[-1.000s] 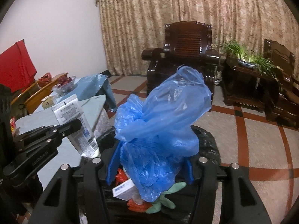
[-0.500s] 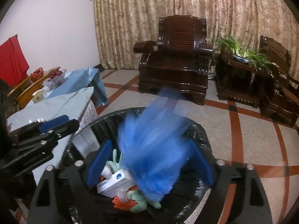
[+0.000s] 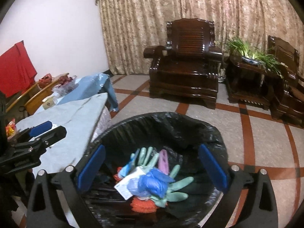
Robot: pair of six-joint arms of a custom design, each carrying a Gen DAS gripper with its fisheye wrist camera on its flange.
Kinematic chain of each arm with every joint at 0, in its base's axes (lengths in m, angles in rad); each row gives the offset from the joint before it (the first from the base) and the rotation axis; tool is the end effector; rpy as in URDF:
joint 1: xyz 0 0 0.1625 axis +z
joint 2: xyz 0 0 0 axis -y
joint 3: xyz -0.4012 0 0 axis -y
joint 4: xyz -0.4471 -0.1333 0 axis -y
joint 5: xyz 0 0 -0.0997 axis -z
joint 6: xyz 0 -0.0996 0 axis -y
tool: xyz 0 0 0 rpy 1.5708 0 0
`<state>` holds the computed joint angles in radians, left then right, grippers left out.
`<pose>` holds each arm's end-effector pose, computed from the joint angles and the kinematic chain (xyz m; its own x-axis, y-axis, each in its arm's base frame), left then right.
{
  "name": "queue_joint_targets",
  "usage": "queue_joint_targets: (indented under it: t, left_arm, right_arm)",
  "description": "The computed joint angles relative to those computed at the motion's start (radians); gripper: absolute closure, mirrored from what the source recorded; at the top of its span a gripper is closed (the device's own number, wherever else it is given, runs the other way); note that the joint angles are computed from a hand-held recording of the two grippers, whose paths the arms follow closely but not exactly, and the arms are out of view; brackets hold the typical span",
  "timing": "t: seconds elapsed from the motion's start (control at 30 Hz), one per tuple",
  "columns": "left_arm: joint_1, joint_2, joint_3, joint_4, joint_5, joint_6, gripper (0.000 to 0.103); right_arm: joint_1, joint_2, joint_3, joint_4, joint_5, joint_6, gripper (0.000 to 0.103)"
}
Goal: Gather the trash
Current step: 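Move both grippers back over the table toward the paper cup and tissue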
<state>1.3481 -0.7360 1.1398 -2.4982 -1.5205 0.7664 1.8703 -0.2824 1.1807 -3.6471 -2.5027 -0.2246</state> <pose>-0.0516 -0.8543 0.2199 -0.5731 0.7270 -0.3781 0.8172 0.4725 -0.3300 0.2743 -0.7074 -0.0061 -0.7436 0.4378 0.5053 -0.2857 0.4752 -0.8322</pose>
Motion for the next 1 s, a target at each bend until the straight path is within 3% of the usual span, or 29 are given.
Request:
queue_joint_targets:
  t: [0.37, 0.57, 0.8, 1.0]
  left_arm:
    - [0.055, -0.064, -0.006, -0.071, 0.074, 0.006, 0.012]
    - [0.095, -0.061, -0.066, -0.088, 0.114, -0.004, 0.012]
    - [0.13, -0.029, -0.156, -0.098, 0.163, 0.009, 0.012]
    - [0.146, 0.03, -0.257, -0.082, 0.2, 0.006, 0.012]
  right_arm:
    - [0.031, 0.107, -0.167, 0.123, 0.066, 0.001, 0.006]
    - [0.043, 0.19, -0.3, 0.203, 0.092, -0.015, 0.006]
    - [0.047, 0.317, -0.523, 0.338, 0.134, -0.036, 0.006]
    - [0.036, 0.492, -0.847, 0.506, 0.181, -0.047, 0.006]
